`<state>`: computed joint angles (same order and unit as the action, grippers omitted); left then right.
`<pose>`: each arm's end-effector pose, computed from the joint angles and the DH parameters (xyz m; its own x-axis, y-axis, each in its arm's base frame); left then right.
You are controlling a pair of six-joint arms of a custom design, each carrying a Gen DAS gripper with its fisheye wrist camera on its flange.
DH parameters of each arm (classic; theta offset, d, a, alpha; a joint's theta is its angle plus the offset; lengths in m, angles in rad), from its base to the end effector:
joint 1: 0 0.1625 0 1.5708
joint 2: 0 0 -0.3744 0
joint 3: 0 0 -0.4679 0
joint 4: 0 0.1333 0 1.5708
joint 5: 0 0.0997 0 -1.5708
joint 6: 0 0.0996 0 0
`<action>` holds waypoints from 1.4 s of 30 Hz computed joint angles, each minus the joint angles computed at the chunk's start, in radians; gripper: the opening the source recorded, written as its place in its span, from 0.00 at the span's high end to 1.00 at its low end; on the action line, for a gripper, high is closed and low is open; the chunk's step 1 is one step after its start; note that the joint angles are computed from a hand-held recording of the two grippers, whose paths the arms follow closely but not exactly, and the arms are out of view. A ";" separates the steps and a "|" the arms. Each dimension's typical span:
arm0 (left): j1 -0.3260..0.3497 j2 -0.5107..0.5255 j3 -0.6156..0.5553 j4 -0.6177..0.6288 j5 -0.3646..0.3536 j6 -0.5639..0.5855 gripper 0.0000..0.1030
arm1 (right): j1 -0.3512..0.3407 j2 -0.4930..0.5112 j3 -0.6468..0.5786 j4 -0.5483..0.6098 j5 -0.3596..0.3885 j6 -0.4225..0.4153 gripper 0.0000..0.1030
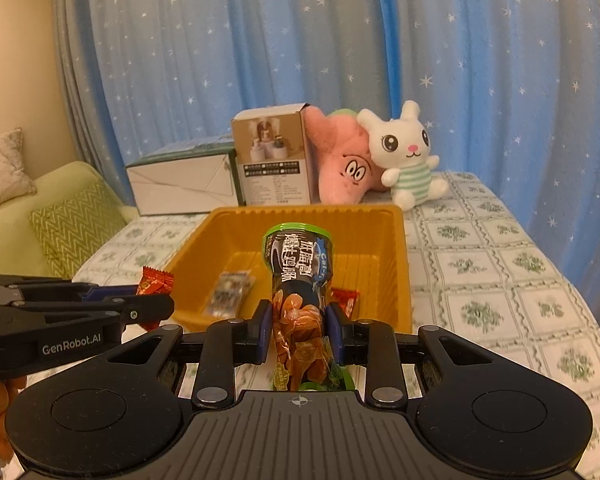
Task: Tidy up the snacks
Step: 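Carry the nut bar and red candy over the orange tray with both tools, then open both tools to drop the nut bar and red candy into the tray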
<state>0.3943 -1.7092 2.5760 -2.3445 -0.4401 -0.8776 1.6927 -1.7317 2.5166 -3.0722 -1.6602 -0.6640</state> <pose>-0.2341 -0.3394 0.1251 -0.7621 -0.0222 -0.6471 0.5212 0.5718 -0.6335 0.1735 -0.3932 0.1920 -0.7277 -0.5108 0.4578 -0.6859 0.5507 -0.4757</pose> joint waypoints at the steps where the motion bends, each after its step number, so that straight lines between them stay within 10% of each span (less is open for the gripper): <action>1: 0.012 0.012 -0.004 -0.039 0.001 0.028 0.83 | 0.001 0.019 -0.012 -0.009 -0.001 0.002 0.71; 17: 0.199 0.212 -0.108 -0.503 -0.032 0.393 0.83 | 0.000 0.273 -0.201 -0.073 -0.028 0.079 0.71; 42: 0.263 0.288 -0.146 -0.626 -0.072 0.488 0.70 | -0.005 0.343 -0.252 -0.067 -0.058 0.122 0.71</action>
<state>0.6571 -1.4208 2.4302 -2.9704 -0.5124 -0.3899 1.6872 -1.3887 2.2645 -3.1396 -1.7178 -0.5419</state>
